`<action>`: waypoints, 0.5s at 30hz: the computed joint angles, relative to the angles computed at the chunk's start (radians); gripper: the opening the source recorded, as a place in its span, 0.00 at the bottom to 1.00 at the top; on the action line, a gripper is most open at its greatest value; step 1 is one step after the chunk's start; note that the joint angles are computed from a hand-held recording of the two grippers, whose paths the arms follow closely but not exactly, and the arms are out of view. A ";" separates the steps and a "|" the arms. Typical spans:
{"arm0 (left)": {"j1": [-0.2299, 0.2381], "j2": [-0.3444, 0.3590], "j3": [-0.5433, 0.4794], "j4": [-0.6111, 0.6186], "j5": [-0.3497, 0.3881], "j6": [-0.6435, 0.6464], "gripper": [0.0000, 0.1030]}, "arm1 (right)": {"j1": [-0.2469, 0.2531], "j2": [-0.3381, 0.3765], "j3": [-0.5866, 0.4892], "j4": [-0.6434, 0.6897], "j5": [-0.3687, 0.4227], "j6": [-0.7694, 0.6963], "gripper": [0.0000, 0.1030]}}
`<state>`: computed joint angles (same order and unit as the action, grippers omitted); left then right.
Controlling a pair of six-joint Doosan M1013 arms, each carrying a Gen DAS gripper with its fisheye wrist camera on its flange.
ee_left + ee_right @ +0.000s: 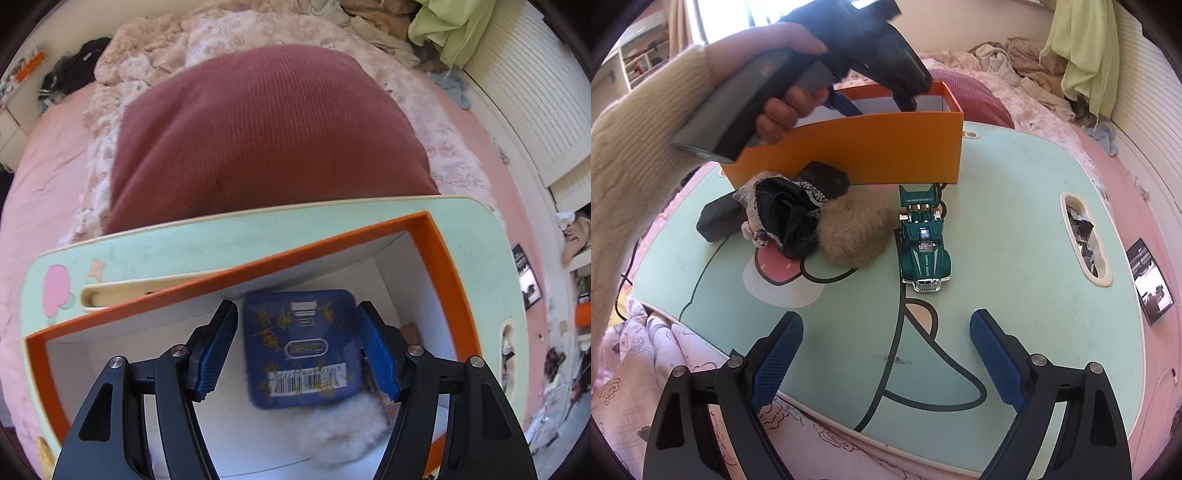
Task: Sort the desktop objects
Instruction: 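Reach into the box and grasp the blue tin with the left gripper, lift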
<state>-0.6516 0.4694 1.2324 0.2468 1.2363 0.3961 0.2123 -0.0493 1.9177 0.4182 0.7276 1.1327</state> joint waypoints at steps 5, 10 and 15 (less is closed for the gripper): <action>-0.001 0.032 -0.043 -0.012 0.128 0.040 0.65 | 0.002 0.002 0.000 0.005 -0.001 -0.001 0.89; 0.004 0.022 -0.037 -0.050 0.135 0.105 0.65 | 0.001 0.004 -0.001 0.008 -0.002 -0.004 0.89; 0.006 -0.047 0.067 -0.022 -0.025 0.032 0.64 | 0.003 0.006 -0.002 0.012 -0.003 -0.004 0.89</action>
<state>-0.6461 0.4220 1.2994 0.2248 1.2114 0.4282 0.2149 -0.0435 1.9159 0.4302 0.7245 1.1289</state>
